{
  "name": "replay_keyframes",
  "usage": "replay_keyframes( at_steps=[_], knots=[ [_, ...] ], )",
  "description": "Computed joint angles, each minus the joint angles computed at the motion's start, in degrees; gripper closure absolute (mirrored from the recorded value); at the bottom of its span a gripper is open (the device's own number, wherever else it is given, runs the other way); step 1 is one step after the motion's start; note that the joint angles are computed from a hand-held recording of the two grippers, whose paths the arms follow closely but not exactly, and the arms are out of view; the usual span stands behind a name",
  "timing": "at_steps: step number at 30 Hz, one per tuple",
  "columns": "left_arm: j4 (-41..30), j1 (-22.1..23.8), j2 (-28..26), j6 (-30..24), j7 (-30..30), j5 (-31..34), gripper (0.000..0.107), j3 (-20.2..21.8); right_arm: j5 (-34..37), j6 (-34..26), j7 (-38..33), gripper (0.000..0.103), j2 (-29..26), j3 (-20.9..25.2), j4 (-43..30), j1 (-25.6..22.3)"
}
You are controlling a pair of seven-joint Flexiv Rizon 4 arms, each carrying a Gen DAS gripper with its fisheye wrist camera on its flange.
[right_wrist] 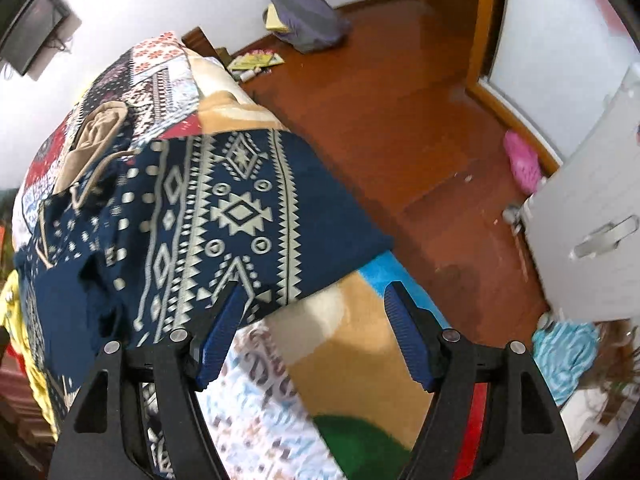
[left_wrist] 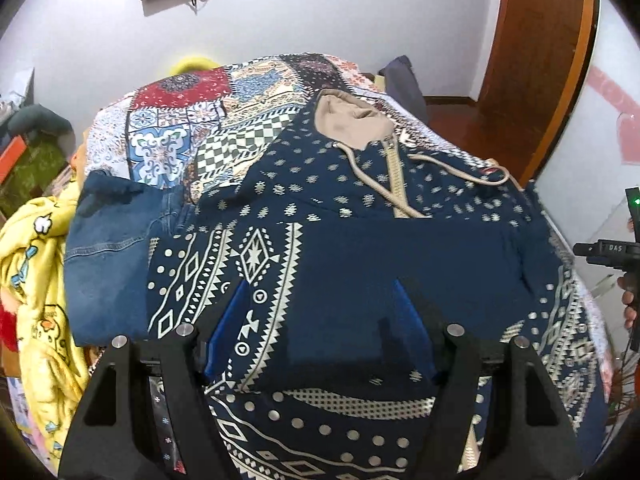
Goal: Fold large clothes
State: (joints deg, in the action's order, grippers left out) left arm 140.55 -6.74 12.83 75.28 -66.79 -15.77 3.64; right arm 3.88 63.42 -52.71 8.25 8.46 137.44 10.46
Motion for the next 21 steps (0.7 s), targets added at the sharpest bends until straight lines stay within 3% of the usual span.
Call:
replay_keyframes(
  at_steps=[6, 11, 13, 15, 17, 21],
  knots=[
    [-0.21, -0.31, -1.94, -0.58, 0.84, -2.9, 0.035, 0.45, 19.84, 2.72, -9.51, 0.034, -4.24, -2.18, -4.02, 2.13],
    [-0.21, -0.37, -2.93, -0.77, 0.99, -5.46, 0.035, 0.56, 24.53, 6.91, -10.16, 0.047, -6.92, -1.04, -5.23, 1.11],
    [-0.04, -0.37, -2.96, -0.75, 1.13, -6.15, 0.035, 0.54, 21.8, 8.79, -7.65, 0.058, -7.54, -0.42, -4.8, 0.72],
    [-0.07, 0.17, -2.83, -0.85, 0.67, -5.23, 0.035, 0.33, 13.31, 10.16, -1.37, 0.085, -8.19, -0.27, -3.69, 0.22],
    [0.05, 0.68, -2.41, -0.85, 0.16, -3.86, 0.035, 0.14, 6.16, 10.44, 3.24, 0.094, -8.15, -0.44, -2.75, -0.38],
    [0.43, 1.37, -1.24, -0.24, -0.59, -0.78, 0.035, -0.12, -8.38, 13.72, 12.42, 0.097, -5.23, -0.14, 1.02, -2.31]
  ],
)
